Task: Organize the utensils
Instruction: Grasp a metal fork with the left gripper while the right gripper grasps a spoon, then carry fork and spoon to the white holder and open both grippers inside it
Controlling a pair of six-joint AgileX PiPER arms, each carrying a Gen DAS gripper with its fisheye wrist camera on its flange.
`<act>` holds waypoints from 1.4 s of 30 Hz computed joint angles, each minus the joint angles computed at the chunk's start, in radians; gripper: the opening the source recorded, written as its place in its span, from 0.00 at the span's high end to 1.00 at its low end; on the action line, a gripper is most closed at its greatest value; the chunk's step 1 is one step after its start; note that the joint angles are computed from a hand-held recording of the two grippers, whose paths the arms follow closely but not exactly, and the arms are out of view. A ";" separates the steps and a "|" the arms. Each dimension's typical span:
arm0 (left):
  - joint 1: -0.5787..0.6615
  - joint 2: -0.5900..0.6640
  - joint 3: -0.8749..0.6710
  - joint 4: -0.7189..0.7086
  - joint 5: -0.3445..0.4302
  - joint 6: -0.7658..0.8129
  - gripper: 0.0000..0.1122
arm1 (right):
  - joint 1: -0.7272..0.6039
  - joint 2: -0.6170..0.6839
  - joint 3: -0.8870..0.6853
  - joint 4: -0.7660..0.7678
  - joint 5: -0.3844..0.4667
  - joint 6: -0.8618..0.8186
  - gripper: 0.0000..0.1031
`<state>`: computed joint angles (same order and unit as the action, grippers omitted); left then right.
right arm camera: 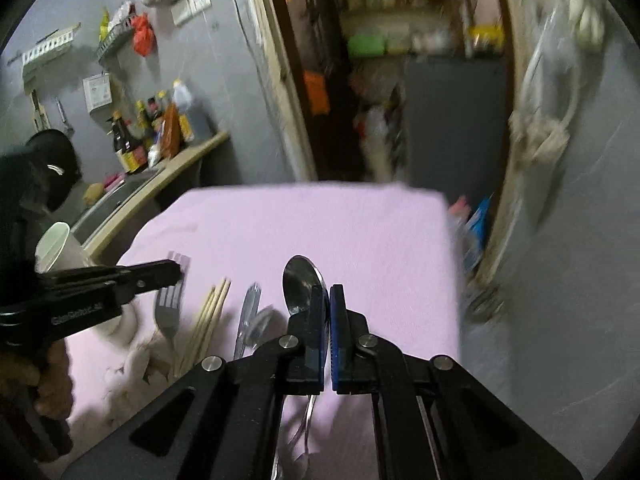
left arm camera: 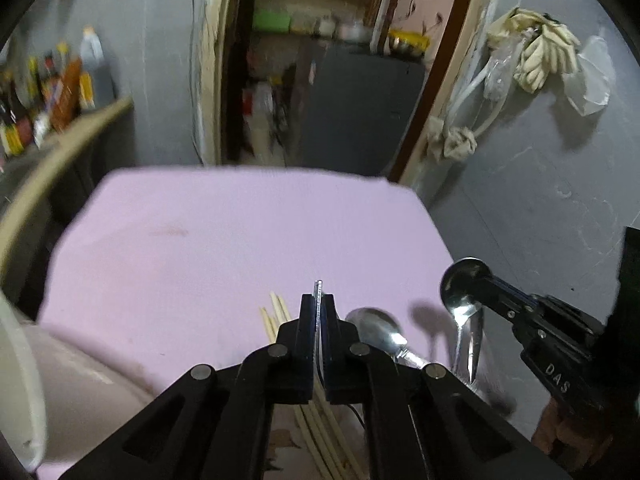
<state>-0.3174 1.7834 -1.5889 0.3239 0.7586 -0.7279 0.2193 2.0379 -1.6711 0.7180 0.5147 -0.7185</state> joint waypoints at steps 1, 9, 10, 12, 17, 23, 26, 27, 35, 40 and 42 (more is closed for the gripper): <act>-0.016 -0.016 0.008 0.044 0.002 -0.036 0.97 | 0.018 -0.047 0.060 0.001 -0.071 -0.002 0.98; -0.093 -0.153 0.057 0.305 0.028 -0.244 0.97 | 0.155 -0.268 0.213 -0.693 -0.358 0.707 0.98; -0.091 -0.171 0.059 0.320 0.030 -0.252 0.97 | 0.164 -0.291 0.215 -0.793 -0.358 0.807 0.98; -0.074 -0.203 0.064 0.318 0.024 -0.247 0.98 | 0.190 -0.334 0.203 -0.993 -0.332 1.006 0.98; 0.012 -0.290 0.049 0.223 0.029 -0.115 0.97 | 0.318 -0.400 0.142 -1.493 -0.209 1.499 0.98; 0.131 -0.397 0.034 0.121 0.050 0.065 0.97 | 0.503 -0.360 0.011 -1.794 -0.034 1.799 0.98; 0.214 -0.452 0.039 0.073 0.048 0.150 0.97 | 0.586 -0.306 -0.088 -1.855 0.032 1.865 0.98; 0.253 -0.470 0.037 0.052 0.046 0.185 0.97 | 0.612 -0.290 -0.111 -1.881 0.051 1.893 0.98; 0.609 -0.542 0.032 -0.206 0.032 0.493 0.97 | 0.784 -0.085 -0.322 -2.055 0.167 2.051 0.98; 0.684 -0.555 0.135 -0.203 -0.042 0.571 0.97 | 0.846 0.018 -0.384 -2.129 0.259 2.052 0.98; 0.682 -0.566 0.207 -0.171 -0.104 0.568 0.97 | 0.857 0.054 -0.395 -2.143 0.281 2.047 0.98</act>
<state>0.3641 1.2179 -1.3822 0.1532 0.6544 -0.1600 1.0763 2.0917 -2.0657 -1.4252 0.7961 1.3286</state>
